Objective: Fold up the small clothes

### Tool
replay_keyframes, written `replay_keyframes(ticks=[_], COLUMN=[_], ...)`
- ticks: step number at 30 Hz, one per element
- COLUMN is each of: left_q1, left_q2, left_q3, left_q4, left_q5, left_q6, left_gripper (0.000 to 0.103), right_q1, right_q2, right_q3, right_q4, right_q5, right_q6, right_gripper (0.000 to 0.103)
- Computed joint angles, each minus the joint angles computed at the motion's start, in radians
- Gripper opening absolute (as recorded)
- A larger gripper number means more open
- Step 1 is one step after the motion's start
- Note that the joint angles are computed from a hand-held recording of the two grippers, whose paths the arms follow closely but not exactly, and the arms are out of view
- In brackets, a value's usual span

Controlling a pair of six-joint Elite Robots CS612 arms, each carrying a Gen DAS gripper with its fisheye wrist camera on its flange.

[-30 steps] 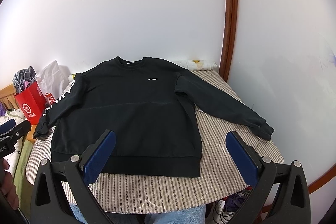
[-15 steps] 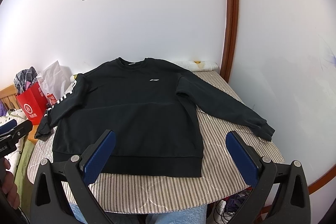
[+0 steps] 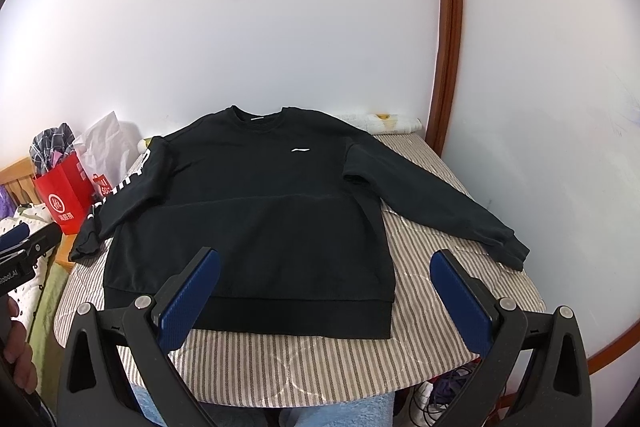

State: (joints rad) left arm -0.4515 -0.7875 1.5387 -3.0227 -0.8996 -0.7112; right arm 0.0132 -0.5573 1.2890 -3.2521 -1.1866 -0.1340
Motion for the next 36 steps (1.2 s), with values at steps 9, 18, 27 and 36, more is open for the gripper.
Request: replay_keyframes(ticks=[9, 18, 27, 36], left_q1=[0.014, 0.046, 0.115, 0.200], left_q2=[0.019, 0.049, 0.094, 0.138], left_q3=[-0.024, -0.061, -0.093, -0.096], left_q4=[-0.020, 0.008, 0.129, 0.157], left_q5=[-0.003, -0.029, -0.088, -0.168], left_q6=[0.039, 0.068, 0.009, -0.117], left_gripper=[0.103, 0.103, 0.103, 0.101], right_q1=[0.009, 0.026, 0.051, 0.072], right_q2=[0.014, 0.069, 0.157, 0.258], right_q3=[-0.038, -0.126, -0.260, -0.438], right_q4=[0.037, 0.054, 0.150, 0.297], right_q5=[0.020, -0.008, -0.070, -0.041], right_q6=[-0.013, 0.013, -0.001, 0.047], right_gripper=[0.103, 0.103, 0.103, 0.102])
